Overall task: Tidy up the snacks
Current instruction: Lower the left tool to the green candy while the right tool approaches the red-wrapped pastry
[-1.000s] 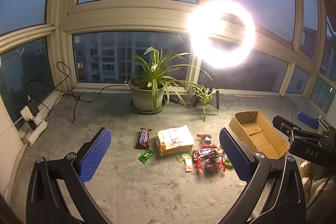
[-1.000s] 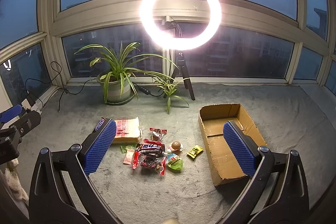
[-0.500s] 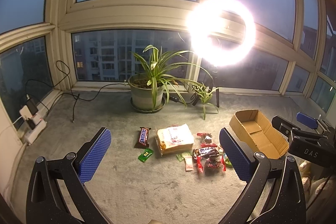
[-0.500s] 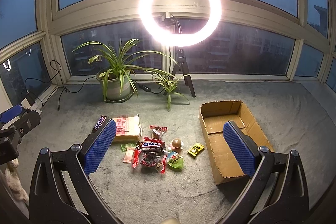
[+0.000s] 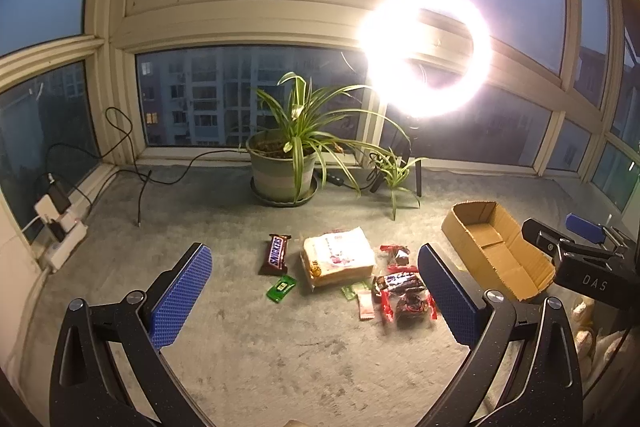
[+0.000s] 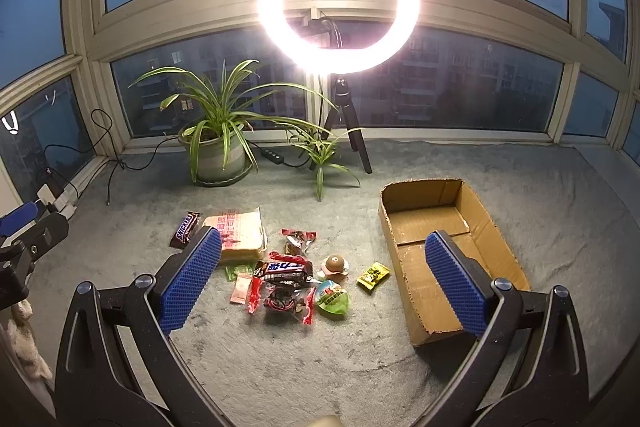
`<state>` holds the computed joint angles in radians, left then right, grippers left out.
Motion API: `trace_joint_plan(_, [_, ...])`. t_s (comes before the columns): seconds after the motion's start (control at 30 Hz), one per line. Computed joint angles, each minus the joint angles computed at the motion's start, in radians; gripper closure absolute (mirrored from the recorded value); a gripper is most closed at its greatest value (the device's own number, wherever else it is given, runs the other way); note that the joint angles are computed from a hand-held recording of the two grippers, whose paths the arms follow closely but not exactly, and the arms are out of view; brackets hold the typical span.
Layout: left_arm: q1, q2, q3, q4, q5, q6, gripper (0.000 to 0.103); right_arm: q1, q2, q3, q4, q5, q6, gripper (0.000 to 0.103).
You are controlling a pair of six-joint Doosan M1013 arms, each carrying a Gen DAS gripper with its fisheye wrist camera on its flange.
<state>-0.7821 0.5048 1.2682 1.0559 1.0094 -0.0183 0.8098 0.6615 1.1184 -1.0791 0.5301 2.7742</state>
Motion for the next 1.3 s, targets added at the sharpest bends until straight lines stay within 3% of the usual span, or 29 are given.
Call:
trace_joint_plan(0.23, [0.013, 0.001, 0.014, -0.049, -0.018, 0.017, 0.005, -0.021, -0.002, 0.020, 0.119, -0.088, -0.092, 0.000])
trace_joint_plan(0.4, [0.028, 0.005, 0.025, -0.112, -0.061, 0.049, 0.012, -0.031, 0.017, 0.008, 0.320, -0.106, -0.325, 0.000])
trace_joint_plan(0.6, [0.046, 0.016, 0.032, -0.195, -0.107, 0.102, 0.019, -0.053, 0.053, -0.037, 0.619, -0.053, -0.596, 0.009])
trace_joint_plan(0.73, [0.065, 0.022, 0.042, -0.252, -0.134, 0.144, 0.033, -0.070, 0.078, -0.067, 0.788, -0.026, -0.745, 0.021])
trace_joint_plan(0.93, [0.115, 0.033, 0.063, -0.336, -0.204, 0.193, 0.038, -0.091, 0.119, -0.127, 0.997, 0.024, -0.974, 0.024])
trace_joint_plan(1.1, [0.152, 0.043, 0.072, -0.400, -0.262, 0.229, 0.042, -0.103, 0.176, -0.225, 1.128, 0.116, -1.161, 0.036])
trace_joint_plan(1.3, [0.192, 0.069, 0.063, -0.506, -0.314, 0.317, 0.042, -0.123, 0.282, -0.414, 1.220, 0.290, -1.266, 0.037])
